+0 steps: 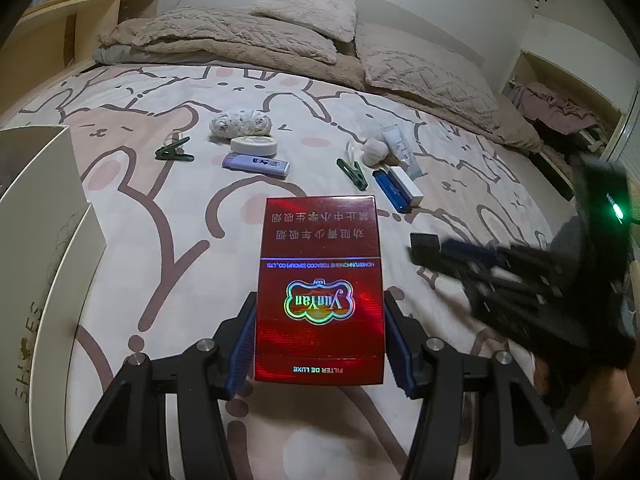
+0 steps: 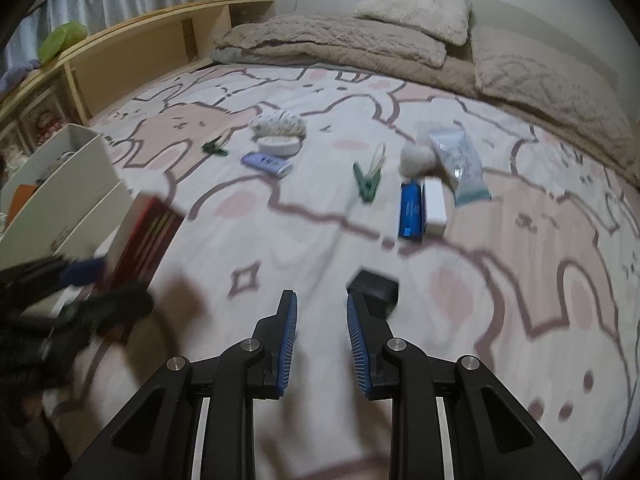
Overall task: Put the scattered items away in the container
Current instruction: 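Lift the black item with the right tool while the left tool lifts the red box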
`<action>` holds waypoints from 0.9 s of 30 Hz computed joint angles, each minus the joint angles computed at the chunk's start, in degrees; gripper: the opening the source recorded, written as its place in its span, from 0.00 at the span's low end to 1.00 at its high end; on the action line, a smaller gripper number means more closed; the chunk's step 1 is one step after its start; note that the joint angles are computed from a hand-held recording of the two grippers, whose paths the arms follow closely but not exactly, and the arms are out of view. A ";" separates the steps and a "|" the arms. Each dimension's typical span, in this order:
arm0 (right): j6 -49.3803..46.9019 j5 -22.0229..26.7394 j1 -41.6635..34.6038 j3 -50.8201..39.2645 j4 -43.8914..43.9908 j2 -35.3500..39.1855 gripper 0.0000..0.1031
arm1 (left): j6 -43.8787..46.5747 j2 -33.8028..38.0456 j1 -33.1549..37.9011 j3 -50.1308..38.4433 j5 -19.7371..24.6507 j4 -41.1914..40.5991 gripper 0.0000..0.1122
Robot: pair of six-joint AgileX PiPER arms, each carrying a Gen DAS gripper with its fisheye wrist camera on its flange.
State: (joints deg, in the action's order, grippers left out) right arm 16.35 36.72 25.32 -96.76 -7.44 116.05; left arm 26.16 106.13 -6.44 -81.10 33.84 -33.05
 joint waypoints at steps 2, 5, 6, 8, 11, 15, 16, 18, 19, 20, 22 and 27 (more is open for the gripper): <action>0.64 -0.86 0.29 3.45 0.92 -2.01 0.26 | 0.11 0.03 0.02 -0.08 0.14 -0.03 0.50; 5.36 -1.69 1.88 7.64 -3.60 -3.97 0.26 | -0.45 0.15 -0.39 -0.19 0.45 1.29 0.50; 8.12 -2.09 2.57 8.83 -6.76 -4.44 0.26 | -0.78 0.37 -0.62 -0.31 0.63 2.02 0.50; 10.78 -3.04 3.02 10.27 -9.48 -4.87 0.26 | -1.96 1.05 -1.10 -0.78 1.16 3.69 0.50; 13.03 -4.12 2.43 10.46 -11.25 -4.60 0.26 | -3.59 2.24 -1.53 -1.68 2.32 5.52 0.50; 7.55 -2.18 -0.24 5.88 -4.27 -1.62 0.26 | -5.14 3.77 -1.81 -2.64 3.71 6.73 0.50; 6.71 -1.43 -0.70 4.39 -3.22 -0.68 0.26 | -5.71 4.14 -1.89 -2.96 4.12 7.17 0.50; 6.17 -0.18 -1.45 1.43 -2.07 1.20 0.26 | -6.33 4.54 -2.04 -3.23 4.40 7.86 0.50; 6.11 0.34 -1.86 0.04 -1.26 2.12 0.26 | -6.76 4.74 -2.21 -3.34 4.45 8.39 0.50; 6.26 0.85 -2.14 -1.02 -0.66 2.84 0.26 | -7.21 5.00 -2.41 -3.49 4.62 9.01 0.50; 5.65 2.77 -2.94 -4.49 1.70 5.10 0.26 | -7.78 5.38 -2.70 -3.69 4.65 9.84 0.50; 6.73 5.77 -3.64 -9.98 3.92 9.17 0.26 | -7.82 6.23 -2.11 -4.46 5.13 8.48 0.51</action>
State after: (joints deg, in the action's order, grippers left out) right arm 23.08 42.49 21.68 -106.74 -3.52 125.22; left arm 18.34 112.36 -8.55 -85.56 38.98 -24.57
